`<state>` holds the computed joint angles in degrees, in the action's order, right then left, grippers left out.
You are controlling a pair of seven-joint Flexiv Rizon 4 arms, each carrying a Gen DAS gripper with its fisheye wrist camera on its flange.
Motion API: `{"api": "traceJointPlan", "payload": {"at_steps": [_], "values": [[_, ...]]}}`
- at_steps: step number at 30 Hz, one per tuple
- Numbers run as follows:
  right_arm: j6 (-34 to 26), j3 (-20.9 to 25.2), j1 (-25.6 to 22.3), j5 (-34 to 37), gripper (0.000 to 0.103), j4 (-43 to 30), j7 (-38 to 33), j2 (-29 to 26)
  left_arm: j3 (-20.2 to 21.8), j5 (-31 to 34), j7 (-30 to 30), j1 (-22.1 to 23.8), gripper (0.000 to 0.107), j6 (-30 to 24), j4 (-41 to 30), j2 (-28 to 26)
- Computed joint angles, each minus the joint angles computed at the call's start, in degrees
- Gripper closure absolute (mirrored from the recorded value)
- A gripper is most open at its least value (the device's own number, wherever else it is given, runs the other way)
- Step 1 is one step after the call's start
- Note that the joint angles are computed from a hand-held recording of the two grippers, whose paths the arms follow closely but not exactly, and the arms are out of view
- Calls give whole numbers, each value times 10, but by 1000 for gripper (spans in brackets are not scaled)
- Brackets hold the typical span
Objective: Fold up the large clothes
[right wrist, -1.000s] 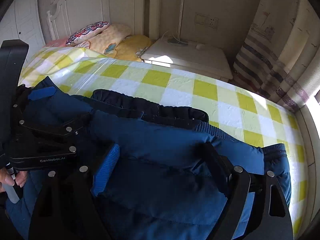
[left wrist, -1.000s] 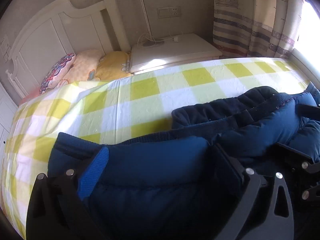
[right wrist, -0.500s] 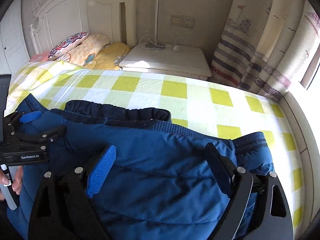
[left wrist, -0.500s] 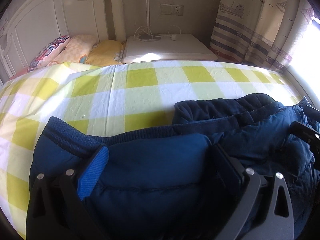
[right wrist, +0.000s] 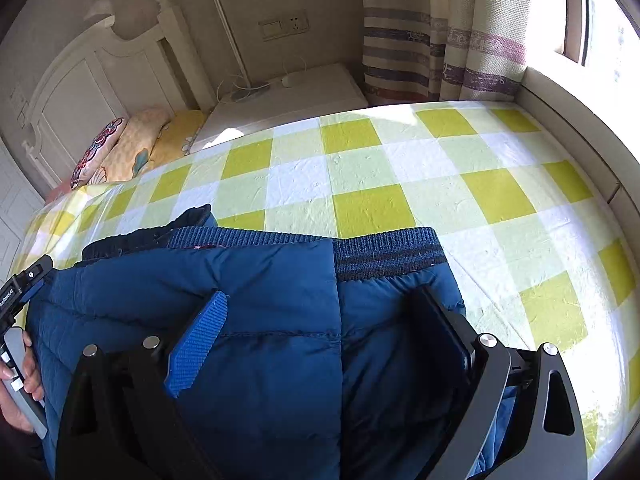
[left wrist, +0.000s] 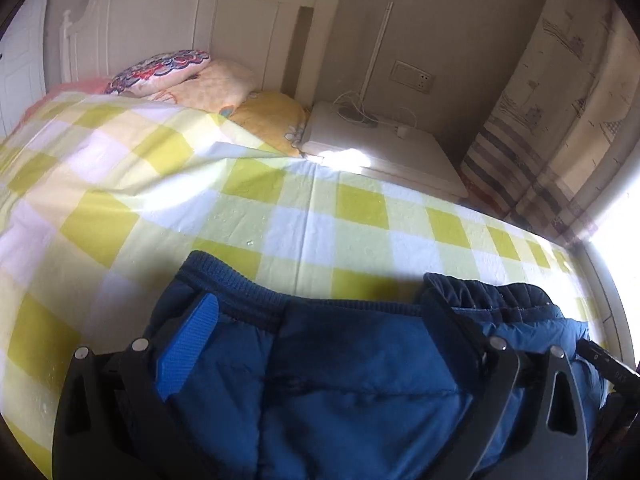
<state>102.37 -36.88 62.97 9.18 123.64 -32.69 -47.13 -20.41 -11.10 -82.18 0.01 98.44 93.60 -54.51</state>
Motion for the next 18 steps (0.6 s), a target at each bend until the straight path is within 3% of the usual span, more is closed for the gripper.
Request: {"api": "traceJointPlan", "payload": {"at_steps": [2, 3, 5, 7, 16, 18], "values": [[-1, -1, 1, -1, 13, 0, -1, 1, -35, 0, 3, 32, 8, -27, -3, -10], [-1, -1, 1, -1, 13, 1, -1, 1, -25, 6, 3, 24, 8, -22, -2, -7], [9, 5, -5, 1, 13, 2, -2, 2, 51, -12, -5, -40, 9, -24, -13, 3], [21, 14, -12, 8, 13, 3, -5, 2, 89, -20, -15, -72, 9, -23, -19, 5], [16, 38, -29, 36, 12, -7, -36, 14, 18, -2, 2, -16, 7, 1, 0, -1], [-27, -13, 20, 7, 13, 13, -1, 26, 41, -12, -16, -33, 7, 12, 15, 17]]}}
